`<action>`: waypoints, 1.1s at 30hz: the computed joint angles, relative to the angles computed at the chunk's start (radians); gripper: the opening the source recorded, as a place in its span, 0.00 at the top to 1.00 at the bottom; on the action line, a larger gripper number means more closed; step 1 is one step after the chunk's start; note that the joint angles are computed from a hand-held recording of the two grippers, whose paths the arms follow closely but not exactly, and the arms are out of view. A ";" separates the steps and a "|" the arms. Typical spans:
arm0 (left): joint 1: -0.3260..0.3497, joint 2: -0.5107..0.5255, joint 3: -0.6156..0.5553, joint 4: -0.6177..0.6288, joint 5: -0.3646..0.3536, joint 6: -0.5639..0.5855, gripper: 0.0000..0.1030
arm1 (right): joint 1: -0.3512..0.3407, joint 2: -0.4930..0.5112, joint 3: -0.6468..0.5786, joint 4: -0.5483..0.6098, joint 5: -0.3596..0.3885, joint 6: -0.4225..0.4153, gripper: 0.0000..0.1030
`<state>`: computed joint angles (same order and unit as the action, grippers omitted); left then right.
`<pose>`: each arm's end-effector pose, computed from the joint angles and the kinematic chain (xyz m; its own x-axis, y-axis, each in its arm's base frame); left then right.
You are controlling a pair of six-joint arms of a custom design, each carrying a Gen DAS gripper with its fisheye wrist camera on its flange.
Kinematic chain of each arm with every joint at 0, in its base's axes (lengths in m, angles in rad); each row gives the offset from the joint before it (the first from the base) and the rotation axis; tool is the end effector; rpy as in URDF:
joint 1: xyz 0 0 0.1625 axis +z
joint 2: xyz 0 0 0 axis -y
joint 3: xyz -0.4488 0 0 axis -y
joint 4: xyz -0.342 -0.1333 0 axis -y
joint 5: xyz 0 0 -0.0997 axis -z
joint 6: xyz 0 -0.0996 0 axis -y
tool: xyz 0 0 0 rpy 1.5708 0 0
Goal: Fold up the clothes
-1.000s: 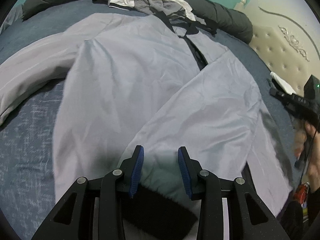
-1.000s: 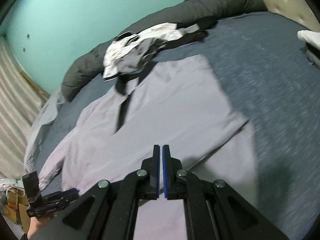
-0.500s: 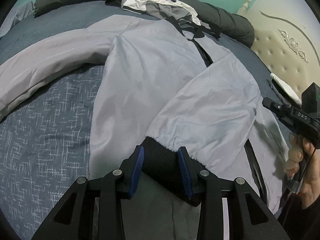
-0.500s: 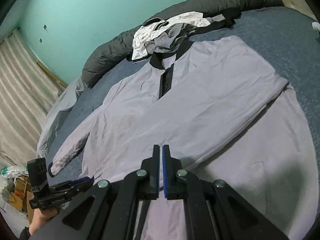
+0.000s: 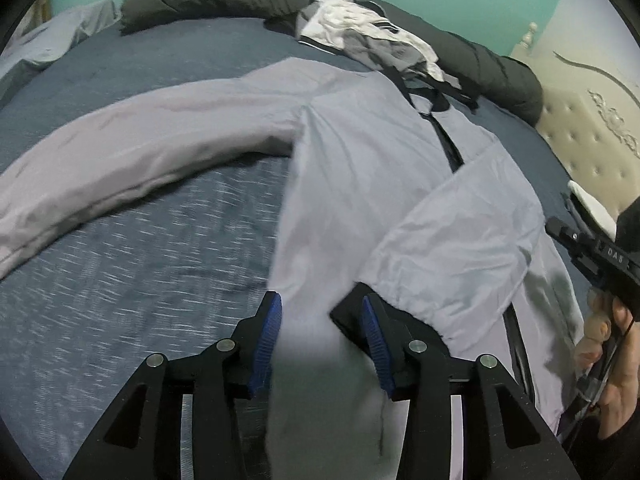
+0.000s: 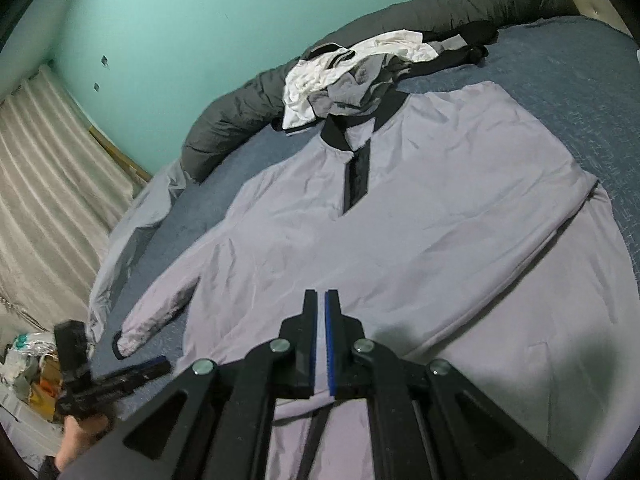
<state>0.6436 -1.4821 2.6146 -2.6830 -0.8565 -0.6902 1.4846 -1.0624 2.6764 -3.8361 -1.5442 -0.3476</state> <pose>-0.1073 -0.3287 0.2226 -0.8506 0.0902 -0.5180 0.3348 0.8525 -0.4014 0.1059 -0.3538 0.1941 -0.9610 -0.2041 0.1866 -0.2754 0.7688 -0.5772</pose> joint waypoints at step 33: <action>0.250 -0.516 -0.177 0.592 0.192 -0.185 0.29 | 0.054 0.020 -0.068 0.090 -0.100 0.049 0.35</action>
<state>0.8941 -1.9985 2.4374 -2.0906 -0.6647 -0.8756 1.5388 -1.0426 2.6083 -3.7466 -1.6444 -0.2985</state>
